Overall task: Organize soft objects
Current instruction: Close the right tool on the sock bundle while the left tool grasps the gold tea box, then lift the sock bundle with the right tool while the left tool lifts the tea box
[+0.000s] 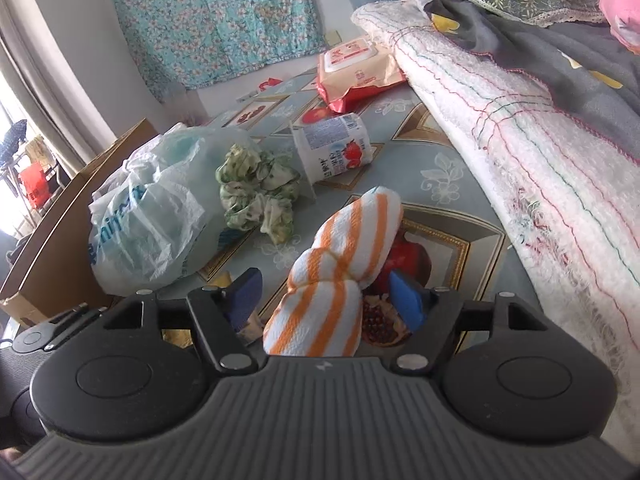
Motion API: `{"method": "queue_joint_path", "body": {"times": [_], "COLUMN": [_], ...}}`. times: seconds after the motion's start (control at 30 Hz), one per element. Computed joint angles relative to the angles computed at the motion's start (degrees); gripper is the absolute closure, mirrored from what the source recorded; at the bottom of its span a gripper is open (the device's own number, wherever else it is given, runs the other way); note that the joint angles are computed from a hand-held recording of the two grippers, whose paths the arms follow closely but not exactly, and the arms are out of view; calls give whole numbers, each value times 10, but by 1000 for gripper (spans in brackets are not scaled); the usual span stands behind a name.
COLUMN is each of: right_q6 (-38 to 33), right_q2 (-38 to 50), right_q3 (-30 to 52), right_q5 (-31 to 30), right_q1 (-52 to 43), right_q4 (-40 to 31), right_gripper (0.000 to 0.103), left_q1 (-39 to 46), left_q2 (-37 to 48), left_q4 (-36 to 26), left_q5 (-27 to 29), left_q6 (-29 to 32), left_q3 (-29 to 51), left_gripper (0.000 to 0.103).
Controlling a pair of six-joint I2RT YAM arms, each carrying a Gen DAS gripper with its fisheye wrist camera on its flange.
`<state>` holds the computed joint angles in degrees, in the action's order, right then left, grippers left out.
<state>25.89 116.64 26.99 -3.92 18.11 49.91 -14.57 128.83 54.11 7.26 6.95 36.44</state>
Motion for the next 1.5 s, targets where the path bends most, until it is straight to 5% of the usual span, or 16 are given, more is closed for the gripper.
{"method": "queue_joint_path", "body": {"times": [0.17, 0.27, 0.33, 0.37, 0.57, 0.9, 1.07, 1.3, 1.5], "right_q6": [3, -2, -8, -14, 3, 47, 39, 9, -21], "right_q2": [22, 34, 37, 38, 59, -30, -116, -124, -27], "right_q3": [27, 41, 48, 51, 35, -74, -80, 71, 326], "right_q5": [-14, -15, -4, 5, -6, 3, -10, -105, -212], "right_q1": [-16, -16, -9, -5, -7, 7, 43, 105, 169], "right_q4": [-12, -18, -27, -32, 31, 143, 110, 0, -170], "right_gripper": [33, 34, 40, 50, 56, 56, 56, 56, 56], "left_q1": [-22, -26, -22, -20, -3, 52, 104, 226, 366], "left_q2": [20, 34, 41, 44, 36, -58, -151, -321, -417], "left_q4": [-35, -71, -67, -61, -59, -5, 29, 10, -97], "left_q5": [-21, -30, -25, -22, 5, 91, 127, 119, 84], "left_q6": [54, 57, 54, 51, 27, -35, -56, -62, -28], "left_q3": [43, 72, 76, 75, 71, -25, -100, -180, -165], "left_gripper": [20, 30, 33, 34, 39, 40, 40, 40, 40]}}
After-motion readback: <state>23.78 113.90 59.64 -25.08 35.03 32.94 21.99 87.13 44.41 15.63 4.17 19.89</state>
